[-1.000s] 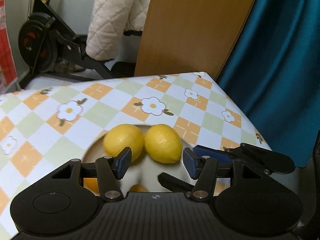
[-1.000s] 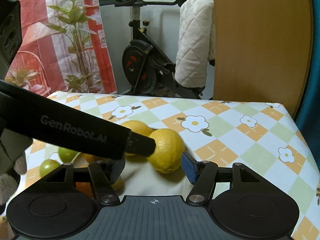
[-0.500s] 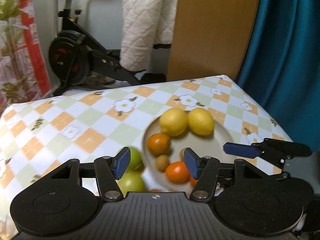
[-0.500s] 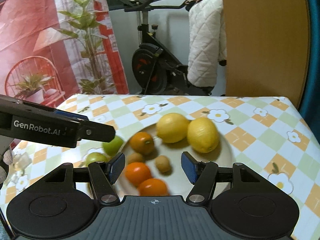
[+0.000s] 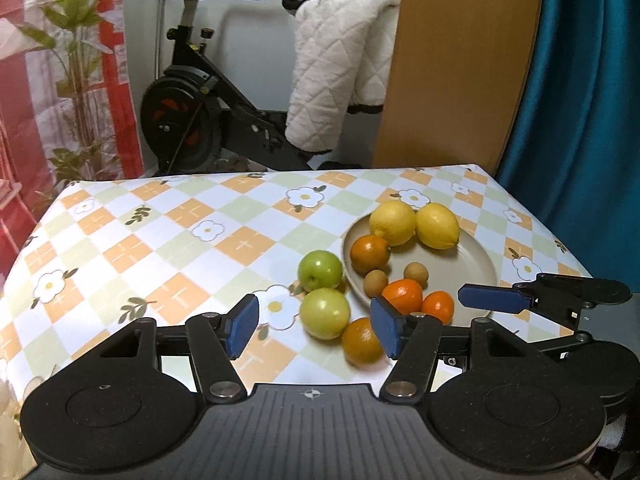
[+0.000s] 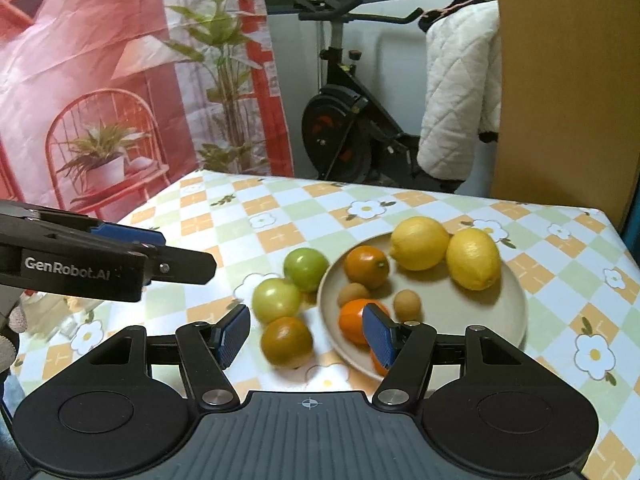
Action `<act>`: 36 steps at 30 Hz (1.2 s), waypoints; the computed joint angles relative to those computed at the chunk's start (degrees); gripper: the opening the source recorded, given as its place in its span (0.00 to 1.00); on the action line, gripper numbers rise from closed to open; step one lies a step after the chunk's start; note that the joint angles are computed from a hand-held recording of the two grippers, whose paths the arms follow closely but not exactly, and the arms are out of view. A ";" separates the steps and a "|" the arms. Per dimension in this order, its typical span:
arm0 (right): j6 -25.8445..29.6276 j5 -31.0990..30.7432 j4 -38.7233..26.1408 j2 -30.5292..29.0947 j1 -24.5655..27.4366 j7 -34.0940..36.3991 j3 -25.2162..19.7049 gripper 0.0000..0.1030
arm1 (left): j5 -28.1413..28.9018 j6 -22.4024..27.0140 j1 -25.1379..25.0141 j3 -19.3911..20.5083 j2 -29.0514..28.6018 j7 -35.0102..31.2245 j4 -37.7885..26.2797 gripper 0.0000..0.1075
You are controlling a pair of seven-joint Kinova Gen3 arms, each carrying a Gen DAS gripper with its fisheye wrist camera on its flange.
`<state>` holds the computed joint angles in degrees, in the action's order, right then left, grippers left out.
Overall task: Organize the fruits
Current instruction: 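Open the left gripper and withdraw it toward the loose tangerine, then close the left gripper on the orange tangerine and lift it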
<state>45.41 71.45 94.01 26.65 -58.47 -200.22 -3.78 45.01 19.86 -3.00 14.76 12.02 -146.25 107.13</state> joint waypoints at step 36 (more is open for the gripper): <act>-2.56 -7.76 -4.81 5.04 -1.50 9.60 3.30 0.56 | 17.32 3.32 -1.58 -3.05 2.80 -12.74 3.35 0.60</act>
